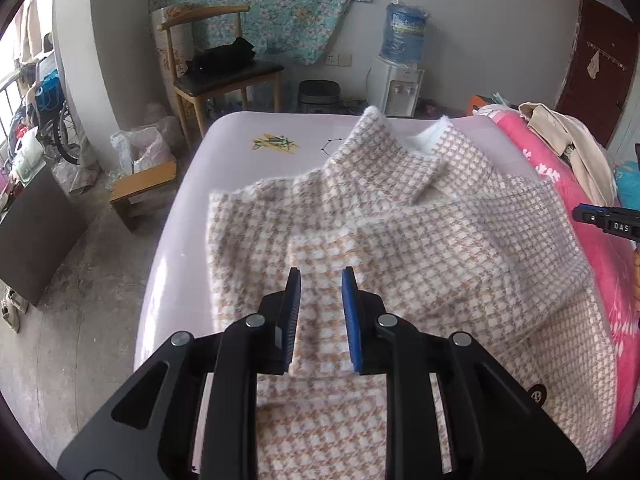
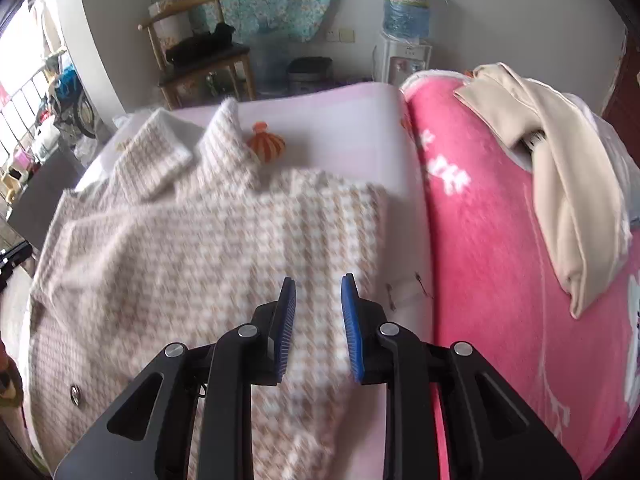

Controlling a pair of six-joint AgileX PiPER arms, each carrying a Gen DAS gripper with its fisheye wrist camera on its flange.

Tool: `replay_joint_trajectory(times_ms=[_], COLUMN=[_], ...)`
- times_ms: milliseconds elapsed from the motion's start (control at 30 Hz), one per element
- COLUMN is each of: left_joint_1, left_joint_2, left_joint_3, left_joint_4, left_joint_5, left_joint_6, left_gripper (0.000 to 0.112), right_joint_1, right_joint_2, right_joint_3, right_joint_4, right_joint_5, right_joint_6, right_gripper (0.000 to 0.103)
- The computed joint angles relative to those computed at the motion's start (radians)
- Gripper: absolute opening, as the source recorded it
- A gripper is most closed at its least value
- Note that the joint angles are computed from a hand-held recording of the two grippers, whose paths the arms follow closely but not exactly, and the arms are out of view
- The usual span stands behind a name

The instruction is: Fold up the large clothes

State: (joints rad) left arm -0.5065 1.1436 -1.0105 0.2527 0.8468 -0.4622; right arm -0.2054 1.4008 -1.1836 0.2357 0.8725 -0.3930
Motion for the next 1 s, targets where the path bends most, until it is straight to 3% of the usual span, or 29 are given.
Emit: replay_joint_trajectory(times_ms=[33, 100, 167, 200, 300, 400, 500, 600, 667, 800, 1000], left_joint_1=[0.0, -0.011, -0.018, -0.022, -0.008, -0.007, -0.076, -0.102, -0.104, -0.109, -0.435], left_joint_2=[0.031, 0.112, 0.187, 0.177, 0.151, 0.077, 0.01, 0.069, 0.061, -0.023, -0.222], left_joint_3=[-0.004, -0.011, 0.0, 0.02, 0.019, 0.041, 0.082, 0.1, 0.11, 0.098, 0.129], left_joint_4=[-0.027, -0.035, 0.011, 0.04, 0.014, -0.012, 0.036, 0.082, 0.103, 0.073, 0.122], left_joint_5=[-0.014, -0.034, -0.056, -0.085, -0.061, -0.039, -0.017, -0.003, -0.023, 0.042, 0.251], left_joint_6=[0.015, 0.012, -0.029, -0.055, -0.02, 0.028, 0.002, -0.056, -0.085, -0.085, -0.207], left_gripper=[0.02, 0.02, 0.021, 0.021, 0.021, 0.021, 0.028, 0.031, 0.032, 0.032, 0.035], right_joint_1=[0.032, 0.031, 0.001, 0.006, 0.029, -0.019, -0.002, 0.07, 0.053, 0.024, -0.066], right_joint_2=[0.028, 0.131, 0.188, 0.172, 0.074, -0.087, -0.222, -0.222, -0.217, -0.315, -0.545], right_joint_3=[0.0, -0.039, -0.056, -0.056, -0.022, 0.062, 0.183, 0.295, 0.298, 0.273, 0.376], right_joint_4=[-0.071, -0.132, -0.089, -0.106, -0.205, -0.057, -0.057, -0.223, -0.202, -0.176, -0.009], right_joint_5=[-0.048, -0.055, -0.047, -0.046, -0.038, 0.03, 0.056, -0.02, -0.039, 0.045, 0.266], right_joint_6=[0.058, 0.121, 0.092, 0.097, 0.153, -0.034, -0.126, -0.047, -0.056, -0.024, -0.214], right_gripper=[0.023, 0.023, 0.021, 0.02, 0.02, 0.02, 0.02, 0.024, 0.029, 0.029, 0.029])
